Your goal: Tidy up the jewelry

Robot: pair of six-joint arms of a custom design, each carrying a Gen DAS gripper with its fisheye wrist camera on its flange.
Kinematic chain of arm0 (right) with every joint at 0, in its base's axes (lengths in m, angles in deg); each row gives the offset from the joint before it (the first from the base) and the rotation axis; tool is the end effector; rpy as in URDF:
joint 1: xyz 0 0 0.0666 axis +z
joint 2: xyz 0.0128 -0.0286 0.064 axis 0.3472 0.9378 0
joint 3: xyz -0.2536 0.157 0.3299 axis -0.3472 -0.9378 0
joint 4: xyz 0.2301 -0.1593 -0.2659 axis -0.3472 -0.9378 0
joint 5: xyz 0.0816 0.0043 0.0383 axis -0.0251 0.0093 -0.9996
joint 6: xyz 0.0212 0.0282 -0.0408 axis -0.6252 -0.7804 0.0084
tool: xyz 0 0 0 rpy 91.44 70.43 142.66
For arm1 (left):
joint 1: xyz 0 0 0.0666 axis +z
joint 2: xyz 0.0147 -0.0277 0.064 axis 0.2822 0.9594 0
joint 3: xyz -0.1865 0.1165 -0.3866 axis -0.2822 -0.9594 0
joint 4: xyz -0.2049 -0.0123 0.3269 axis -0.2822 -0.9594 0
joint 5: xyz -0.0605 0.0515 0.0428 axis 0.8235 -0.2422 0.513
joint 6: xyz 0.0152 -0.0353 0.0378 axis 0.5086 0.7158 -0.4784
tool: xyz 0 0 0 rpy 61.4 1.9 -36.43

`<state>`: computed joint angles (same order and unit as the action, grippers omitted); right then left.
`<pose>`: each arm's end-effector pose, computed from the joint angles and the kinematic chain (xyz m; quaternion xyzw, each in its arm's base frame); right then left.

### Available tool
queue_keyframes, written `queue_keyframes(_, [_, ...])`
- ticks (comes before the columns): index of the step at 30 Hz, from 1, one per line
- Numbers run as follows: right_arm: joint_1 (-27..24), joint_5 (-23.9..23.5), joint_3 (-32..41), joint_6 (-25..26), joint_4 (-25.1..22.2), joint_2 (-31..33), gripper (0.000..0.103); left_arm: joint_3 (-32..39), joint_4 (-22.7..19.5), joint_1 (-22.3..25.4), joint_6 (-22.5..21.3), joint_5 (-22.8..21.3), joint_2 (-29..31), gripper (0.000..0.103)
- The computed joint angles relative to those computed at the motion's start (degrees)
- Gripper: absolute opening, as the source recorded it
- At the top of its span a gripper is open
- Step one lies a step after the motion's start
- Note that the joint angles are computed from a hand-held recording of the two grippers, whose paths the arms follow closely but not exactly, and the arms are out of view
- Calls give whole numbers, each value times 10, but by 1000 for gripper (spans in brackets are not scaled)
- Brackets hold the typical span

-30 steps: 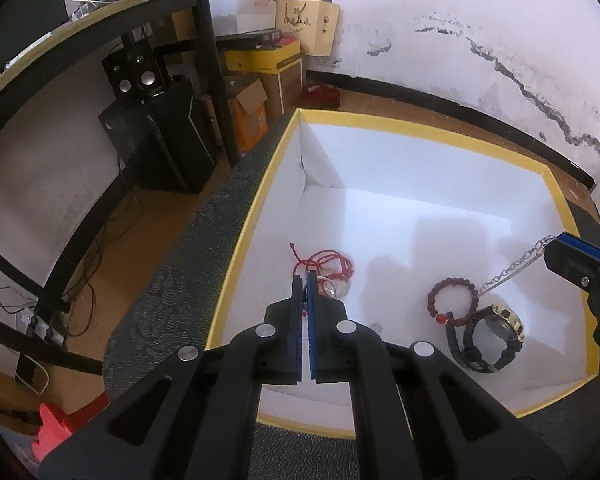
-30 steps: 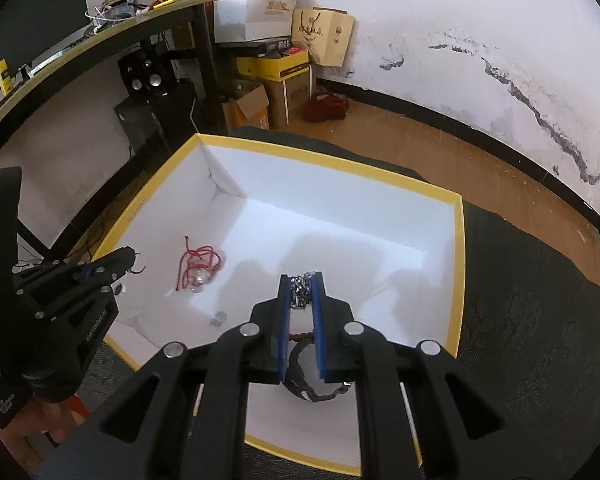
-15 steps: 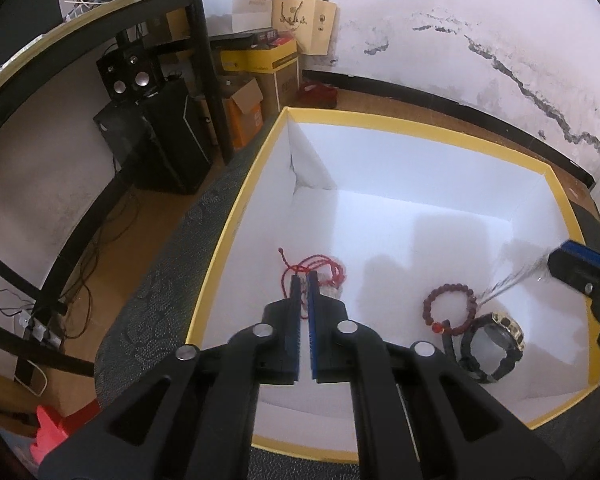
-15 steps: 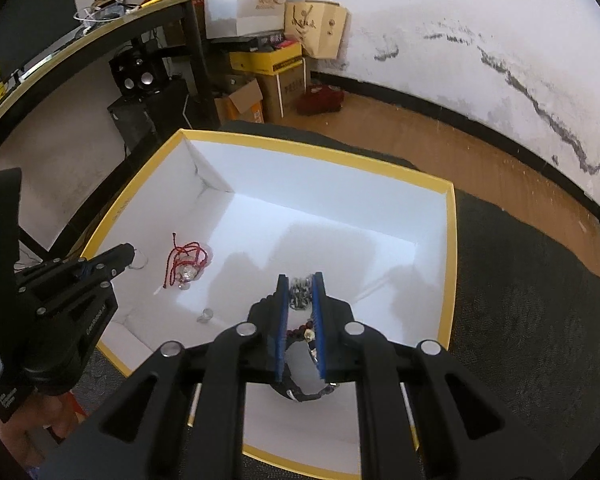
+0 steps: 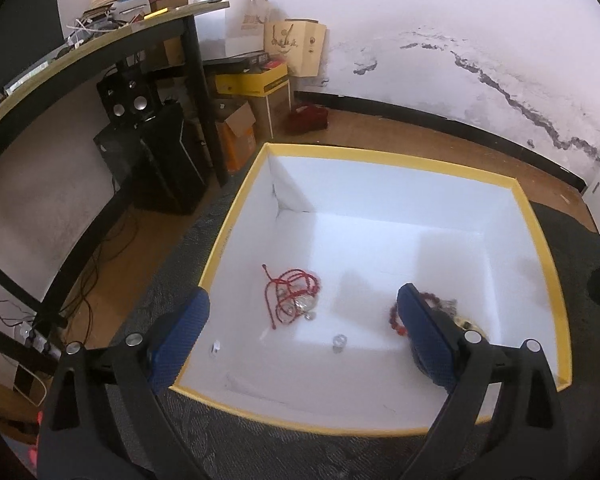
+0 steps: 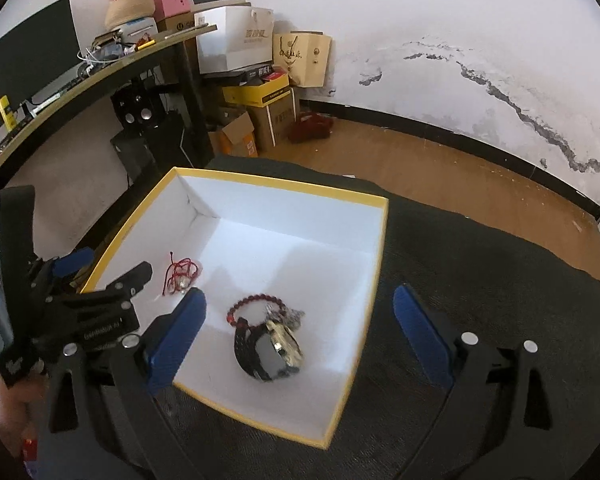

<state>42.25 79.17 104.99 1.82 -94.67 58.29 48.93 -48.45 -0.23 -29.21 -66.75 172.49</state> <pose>0.5576 0.2192 0.4844 -0.0233 0.9361 0.0546 0.3465 0.6042 -0.1741 0.4368 0.0341 0.9389 0.0126 0.3423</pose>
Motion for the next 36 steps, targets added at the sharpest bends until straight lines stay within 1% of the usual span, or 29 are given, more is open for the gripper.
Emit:
queue_keyframes(4, [-15,-6,-71,18,13,-66,95,-30,3,-21,11,-4,-32,92])
queue_keyframes(5, [-19,-3,-94,26,18,-87,96,-40,7,-26,19,-1,-43,94])
queue_keyframes(9, [-45,29,-199,62,42,-184,96,-86,25,-66,52,15,-83,95])
queue_keyframes(11, [-66,51,-255,78,53,-240,96,-111,37,-103,67,11,-103,95])
queue_keyframes(12, [-77,53,-276,80,59,-262,96,-118,42,-118,70,10,-108,95])
queue_keyframes(13, [-92,53,-299,81,64,-286,96,-128,47,-143,74,8,-113,95])
queue_keyframes(14, [-106,51,-315,80,66,-303,96,-132,51,-161,76,6,-114,95])
queue_keyframes(17, [-183,22,-368,65,69,-358,96,-134,59,-224,77,-1,-105,95])
queue_keyframes(21, [-268,-2,-407,73,73,-388,96,-113,71,-278,83,-4,-72,95])
queue_keyframes(23, [-307,-20,-430,83,93,-397,96,-106,86,-295,97,-5,-58,95])
queue_keyframes(25, [-334,-29,-451,89,109,-399,96,-97,95,-306,111,4,-41,95])
queue_keyframes(26, [-344,-28,-459,91,117,-396,96,-89,92,-311,113,7,-31,95])
queue_keyframes(28, [-364,-35,-455,86,102,-374,96,-62,67,-322,109,-5,-8,95])
queue_keyframes(29, [-371,-41,-453,80,100,-367,96,-51,62,-326,106,-10,0,95])
queue_keyframes(30, [-377,-46,-452,75,108,-363,96,-43,63,-328,104,-11,6,95])
queue_keyframes(33, [-382,-52,-451,77,113,-354,96,-21,65,-337,102,-13,21,95])
queue_keyframes(36, [-393,-63,-454,81,106,-351,96,-6,57,-342,104,-7,32,95])
